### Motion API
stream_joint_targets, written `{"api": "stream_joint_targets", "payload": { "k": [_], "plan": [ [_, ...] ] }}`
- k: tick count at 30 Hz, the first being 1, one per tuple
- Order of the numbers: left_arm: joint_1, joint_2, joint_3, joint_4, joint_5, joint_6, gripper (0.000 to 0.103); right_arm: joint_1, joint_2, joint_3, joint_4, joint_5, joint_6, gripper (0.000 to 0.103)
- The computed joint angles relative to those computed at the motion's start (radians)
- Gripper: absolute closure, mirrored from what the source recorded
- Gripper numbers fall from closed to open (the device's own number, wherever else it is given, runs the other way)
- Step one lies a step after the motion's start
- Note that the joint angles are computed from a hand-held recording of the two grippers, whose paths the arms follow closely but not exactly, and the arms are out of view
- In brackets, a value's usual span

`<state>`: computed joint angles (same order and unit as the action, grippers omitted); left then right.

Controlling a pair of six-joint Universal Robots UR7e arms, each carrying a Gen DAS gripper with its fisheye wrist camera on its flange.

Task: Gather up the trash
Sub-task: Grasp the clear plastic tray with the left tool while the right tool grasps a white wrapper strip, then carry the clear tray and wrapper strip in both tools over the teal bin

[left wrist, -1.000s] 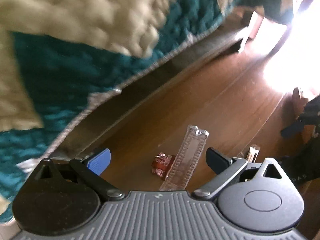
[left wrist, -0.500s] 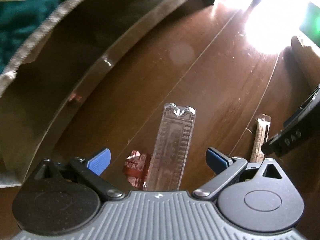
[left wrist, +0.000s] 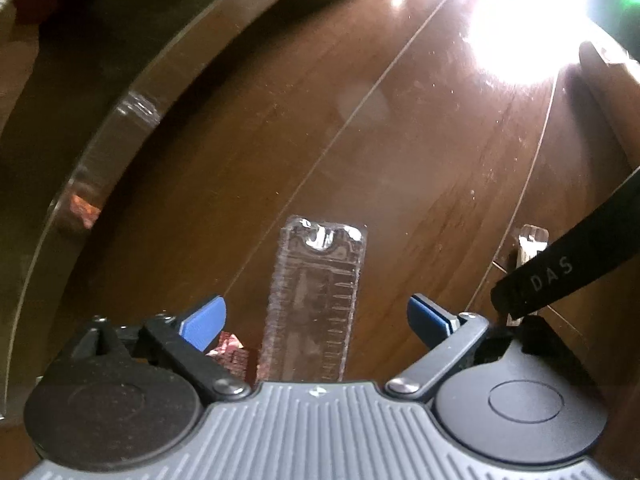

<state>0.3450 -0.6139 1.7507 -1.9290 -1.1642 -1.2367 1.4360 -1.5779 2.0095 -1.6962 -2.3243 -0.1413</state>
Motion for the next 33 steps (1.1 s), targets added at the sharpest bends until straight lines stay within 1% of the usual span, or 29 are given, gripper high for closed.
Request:
{"api": "stream_joint_targets", "payload": {
  "k": [2, 3, 4, 6, 8, 10, 12, 13, 14, 19, 22, 24, 27, 30, 33],
  "plan": [
    [0.004, 0.009, -0.003, -0.009, -0.002, 0.009, 0.011, 0.000, 0.001, -0.003, -0.003, -0.001, 0.001, 0.049],
    [0.006, 0.016, -0.008, -0.006, -0.003, 0.016, 0.011, 0.001, 0.004, -0.002, -0.006, -0.009, 0.002, 0.064],
    [0.007, 0.022, -0.013, -0.004, -0.004, 0.022, 0.012, 0.000, 0.010, -0.004, -0.009, -0.018, 0.008, 0.072],
    [0.011, 0.031, -0.020, 0.005, -0.007, 0.028, 0.017, -0.001, 0.013, -0.005, -0.013, -0.013, 0.018, 0.072],
    [0.017, 0.037, -0.025, 0.004, -0.023, 0.025, 0.032, 0.005, 0.013, -0.001, -0.015, -0.023, 0.011, 0.074],
    [0.030, 0.045, -0.028, 0.004, -0.031, 0.031, 0.041, 0.007, 0.014, -0.002, -0.014, -0.029, -0.004, 0.077],
    [0.033, 0.044, -0.021, -0.010, -0.033, 0.021, 0.045, 0.015, 0.017, 0.010, -0.023, -0.032, -0.002, 0.080],
    [0.036, 0.043, -0.021, -0.012, -0.035, 0.012, 0.054, 0.016, 0.012, 0.001, -0.015, -0.037, -0.011, 0.080],
    [0.039, 0.046, -0.026, -0.004, -0.038, 0.005, 0.059, 0.019, 0.009, -0.002, -0.015, -0.046, -0.021, 0.080],
    [0.027, 0.039, -0.026, -0.007, -0.020, -0.021, 0.061, 0.066, 0.004, 0.002, -0.039, -0.086, -0.094, 0.083],
    [0.020, 0.032, -0.039, 0.006, -0.011, -0.025, 0.062, 0.099, -0.009, -0.003, -0.056, -0.085, -0.170, 0.084],
    [0.011, 0.027, -0.054, 0.029, -0.001, -0.023, 0.062, 0.129, -0.010, -0.016, -0.044, -0.083, -0.195, 0.084],
    [-0.003, 0.009, -0.072, 0.065, 0.001, -0.023, 0.062, 0.175, -0.020, -0.052, -0.011, -0.060, -0.235, 0.085],
    [-0.021, -0.010, -0.106, 0.132, 0.012, -0.018, 0.062, 0.216, -0.034, -0.105, 0.022, -0.024, -0.282, 0.087],
    [-0.037, -0.022, -0.155, 0.191, 0.021, -0.044, 0.062, 0.255, -0.042, -0.170, 0.068, 0.013, -0.278, 0.089]
  ]
}}
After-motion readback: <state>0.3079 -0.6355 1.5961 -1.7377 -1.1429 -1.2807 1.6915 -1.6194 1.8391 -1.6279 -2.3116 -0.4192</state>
